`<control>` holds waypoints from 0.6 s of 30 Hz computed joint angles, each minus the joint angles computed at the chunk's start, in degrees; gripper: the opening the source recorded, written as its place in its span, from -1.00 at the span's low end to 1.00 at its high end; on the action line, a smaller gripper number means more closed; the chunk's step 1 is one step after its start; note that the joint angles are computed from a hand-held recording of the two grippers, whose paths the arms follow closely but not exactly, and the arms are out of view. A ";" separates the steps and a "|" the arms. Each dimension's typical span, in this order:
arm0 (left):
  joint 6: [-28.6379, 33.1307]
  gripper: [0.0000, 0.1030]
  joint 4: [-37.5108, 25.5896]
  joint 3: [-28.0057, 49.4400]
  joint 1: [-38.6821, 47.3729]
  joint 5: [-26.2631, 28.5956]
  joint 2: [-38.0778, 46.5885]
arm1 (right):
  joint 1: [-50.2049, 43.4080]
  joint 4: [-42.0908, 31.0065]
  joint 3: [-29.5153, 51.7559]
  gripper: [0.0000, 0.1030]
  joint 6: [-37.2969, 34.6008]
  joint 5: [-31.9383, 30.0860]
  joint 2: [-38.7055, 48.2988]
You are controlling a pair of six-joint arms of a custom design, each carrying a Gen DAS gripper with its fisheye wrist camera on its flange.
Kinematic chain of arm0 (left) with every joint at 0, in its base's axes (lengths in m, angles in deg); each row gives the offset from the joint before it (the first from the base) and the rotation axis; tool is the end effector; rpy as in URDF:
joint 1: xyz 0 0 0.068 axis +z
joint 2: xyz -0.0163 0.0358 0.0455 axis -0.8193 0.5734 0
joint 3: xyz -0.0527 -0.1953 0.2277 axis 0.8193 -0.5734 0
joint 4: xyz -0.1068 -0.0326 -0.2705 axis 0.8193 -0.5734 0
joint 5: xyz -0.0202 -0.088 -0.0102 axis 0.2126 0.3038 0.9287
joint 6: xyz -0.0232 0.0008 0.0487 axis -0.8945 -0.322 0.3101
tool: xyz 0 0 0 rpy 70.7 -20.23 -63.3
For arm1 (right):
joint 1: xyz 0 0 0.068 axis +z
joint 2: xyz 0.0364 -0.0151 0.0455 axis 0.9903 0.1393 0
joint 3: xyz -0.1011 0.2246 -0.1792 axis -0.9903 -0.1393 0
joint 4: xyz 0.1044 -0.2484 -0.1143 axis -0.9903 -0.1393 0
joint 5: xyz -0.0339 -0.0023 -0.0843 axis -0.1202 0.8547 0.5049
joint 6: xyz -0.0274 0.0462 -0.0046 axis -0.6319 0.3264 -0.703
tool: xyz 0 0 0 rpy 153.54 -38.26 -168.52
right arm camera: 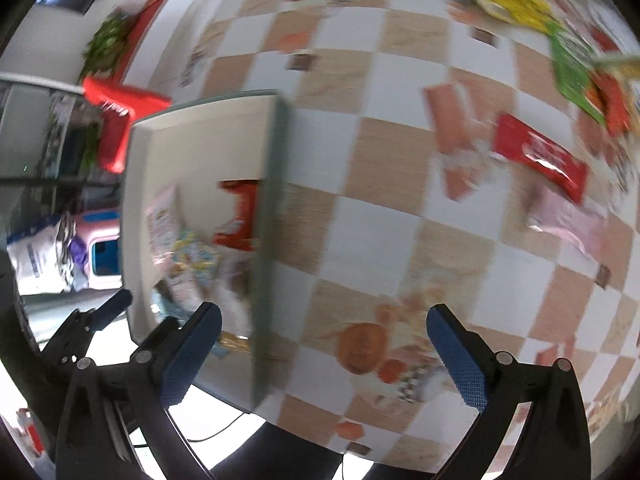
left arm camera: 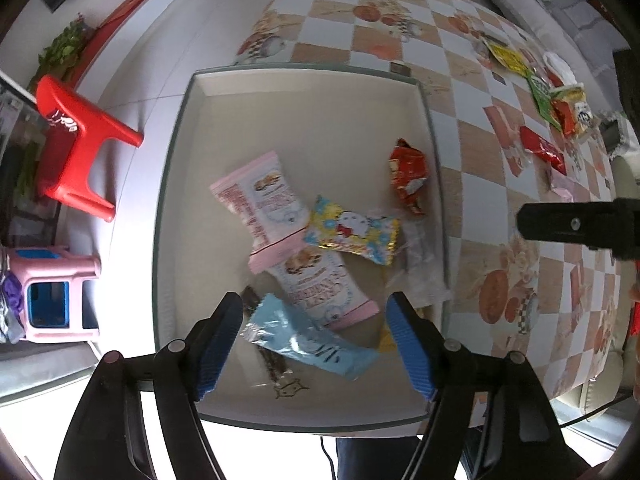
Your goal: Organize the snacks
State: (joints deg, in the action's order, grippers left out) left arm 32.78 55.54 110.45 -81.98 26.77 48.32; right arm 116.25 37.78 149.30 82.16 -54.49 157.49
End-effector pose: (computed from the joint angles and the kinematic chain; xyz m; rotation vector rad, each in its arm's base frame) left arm 0.2449 -0.1202 0.0941 -0.5606 2.9378 0.0400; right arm 0.3324 0.2404 0.1117 0.6748 -2.8981 -0.4581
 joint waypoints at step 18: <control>-4.61 0.55 -4.45 7.36 -5.71 -3.31 2.17 | -11.74 -2.48 -1.97 1.00 -5.64 4.83 1.29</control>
